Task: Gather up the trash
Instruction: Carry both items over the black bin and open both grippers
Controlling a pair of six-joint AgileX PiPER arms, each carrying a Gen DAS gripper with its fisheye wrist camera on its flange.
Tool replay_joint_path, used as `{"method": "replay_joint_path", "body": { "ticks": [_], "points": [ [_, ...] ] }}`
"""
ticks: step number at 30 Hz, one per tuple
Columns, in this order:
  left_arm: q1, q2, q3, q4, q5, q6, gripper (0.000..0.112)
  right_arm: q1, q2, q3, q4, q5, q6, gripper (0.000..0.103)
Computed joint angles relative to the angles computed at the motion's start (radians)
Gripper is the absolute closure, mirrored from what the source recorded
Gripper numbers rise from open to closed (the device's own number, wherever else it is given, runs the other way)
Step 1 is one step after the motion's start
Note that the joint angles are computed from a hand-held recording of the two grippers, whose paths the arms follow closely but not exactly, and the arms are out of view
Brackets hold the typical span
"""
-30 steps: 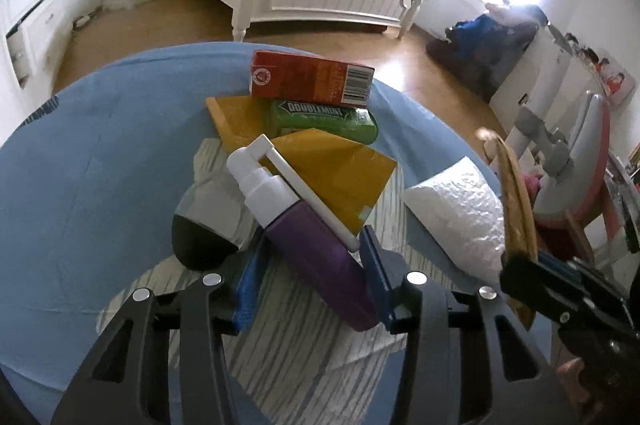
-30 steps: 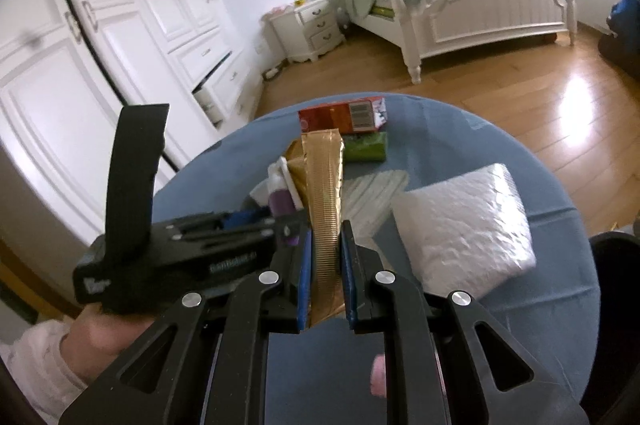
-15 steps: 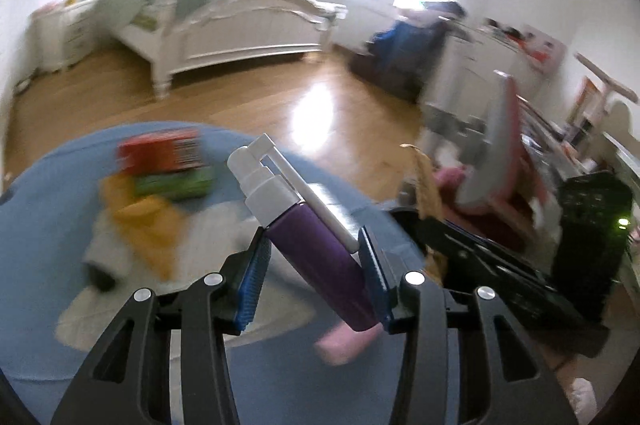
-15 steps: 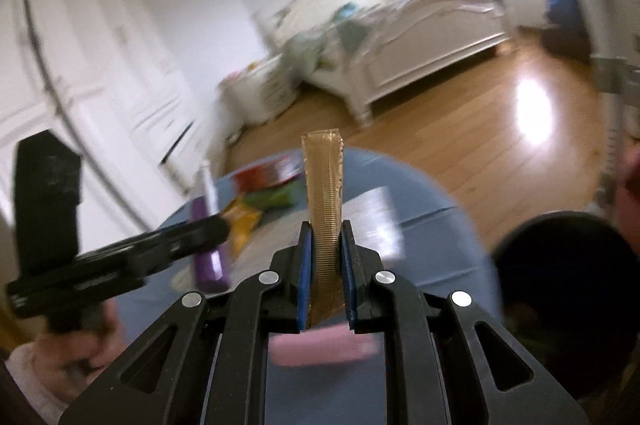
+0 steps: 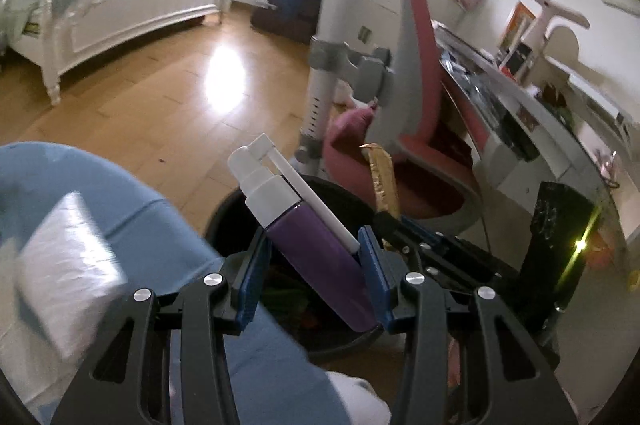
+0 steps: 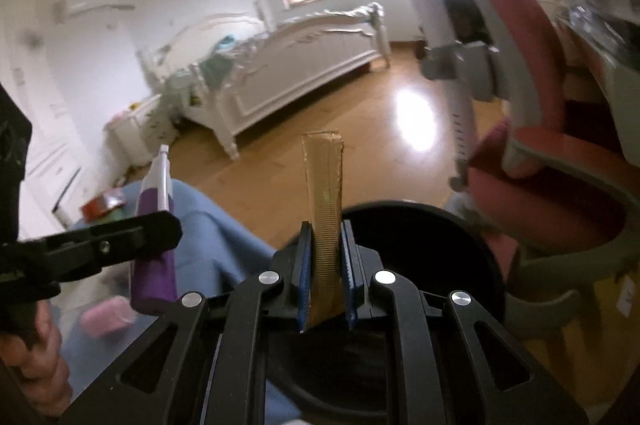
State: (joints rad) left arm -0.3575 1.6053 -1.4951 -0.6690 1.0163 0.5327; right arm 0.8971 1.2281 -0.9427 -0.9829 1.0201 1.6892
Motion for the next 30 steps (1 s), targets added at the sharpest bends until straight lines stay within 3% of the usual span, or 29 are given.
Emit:
{"method": "replay_joint_path", "body": {
  "ticks": [9,30],
  "points": [
    [-0.08,0.059,-0.031,0.063,-0.005,-0.042,0.067,-0.09,-0.046,0.116,0.006,-0.1,0.03,0.088],
    [-0.119,0.126,-0.064,0.093,0.006,-0.074,0.066,-0.193,-0.026,0.166,0.063,-0.244,0.004,0.085]
  ]
}}
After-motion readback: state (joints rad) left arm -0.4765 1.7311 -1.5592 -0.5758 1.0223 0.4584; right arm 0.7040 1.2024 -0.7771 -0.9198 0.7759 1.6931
